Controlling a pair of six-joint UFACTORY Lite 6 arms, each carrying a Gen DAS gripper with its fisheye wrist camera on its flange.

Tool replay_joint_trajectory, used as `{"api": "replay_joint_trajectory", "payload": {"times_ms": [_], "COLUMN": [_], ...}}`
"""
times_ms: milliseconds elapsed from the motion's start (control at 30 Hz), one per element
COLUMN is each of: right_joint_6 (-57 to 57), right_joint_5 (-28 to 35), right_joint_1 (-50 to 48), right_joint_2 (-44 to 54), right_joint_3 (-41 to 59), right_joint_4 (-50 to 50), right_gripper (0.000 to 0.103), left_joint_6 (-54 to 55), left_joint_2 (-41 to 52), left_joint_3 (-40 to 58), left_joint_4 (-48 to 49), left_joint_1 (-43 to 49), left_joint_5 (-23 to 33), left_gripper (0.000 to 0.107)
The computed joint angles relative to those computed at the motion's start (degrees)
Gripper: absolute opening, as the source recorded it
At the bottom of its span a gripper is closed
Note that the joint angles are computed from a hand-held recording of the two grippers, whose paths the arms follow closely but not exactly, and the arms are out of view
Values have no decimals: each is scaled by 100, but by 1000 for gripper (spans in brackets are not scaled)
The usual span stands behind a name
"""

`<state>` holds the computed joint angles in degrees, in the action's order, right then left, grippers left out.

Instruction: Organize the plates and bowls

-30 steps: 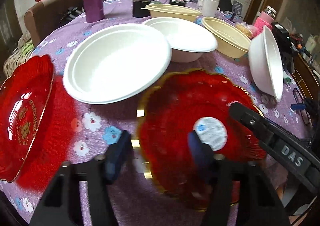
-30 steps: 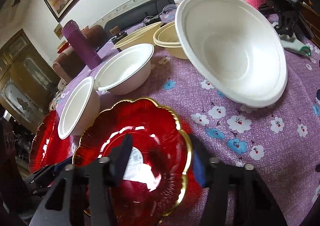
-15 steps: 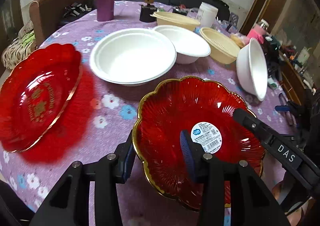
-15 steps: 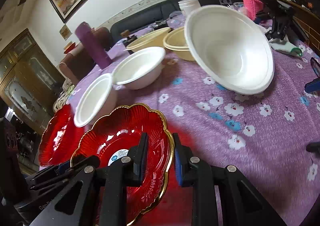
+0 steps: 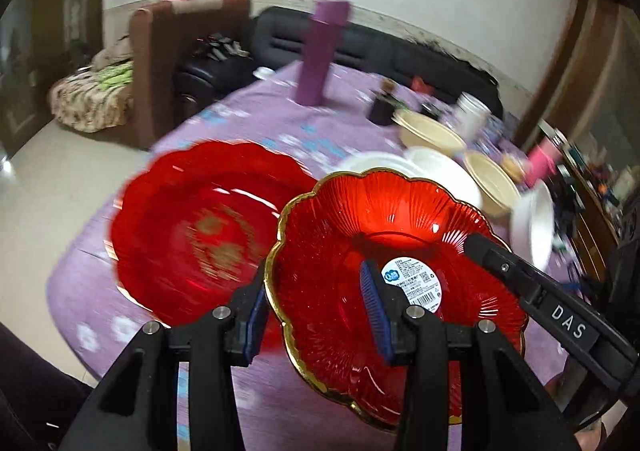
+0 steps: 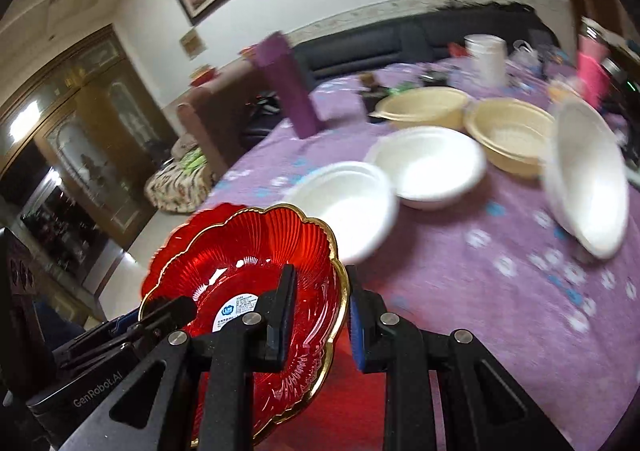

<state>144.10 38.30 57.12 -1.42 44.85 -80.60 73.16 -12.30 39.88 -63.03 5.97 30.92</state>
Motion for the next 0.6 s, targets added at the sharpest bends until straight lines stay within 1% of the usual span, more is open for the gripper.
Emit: {"api": "replay_joint_trajectory", "payload": {"times_ms": [133, 267, 333, 467, 600], "right_joint_6": [-596, -1330, -1719, -2338, -2908], "right_joint_5": [-311, -693, -882, -1224, -1483], "right_joint_1": [-315, -645, -809, -1092, -1304], "right_joint_2": [1030, 2139, 2637, 3456, 4095], "right_joint_3": [1210, 2453, 2974, 3783, 4361], "right_joint_4": [-39, 166, 402, 862, 1313], "right_gripper": [25, 26, 26, 26, 26], "left_joint_6": [387, 479, 349, -49, -364], "left_joint_2": [728, 1698, 2231, 3083, 3502], "left_joint_3": [600, 1336, 1747, 2428, 2767], "left_joint_4": [-275, -400, -298, 68, 316], "left_joint_1": [455, 554, 535, 502, 474], "left_joint_5": [-174, -462, -637, -782, -930], "left_gripper": [42, 42, 42, 42, 42]}}
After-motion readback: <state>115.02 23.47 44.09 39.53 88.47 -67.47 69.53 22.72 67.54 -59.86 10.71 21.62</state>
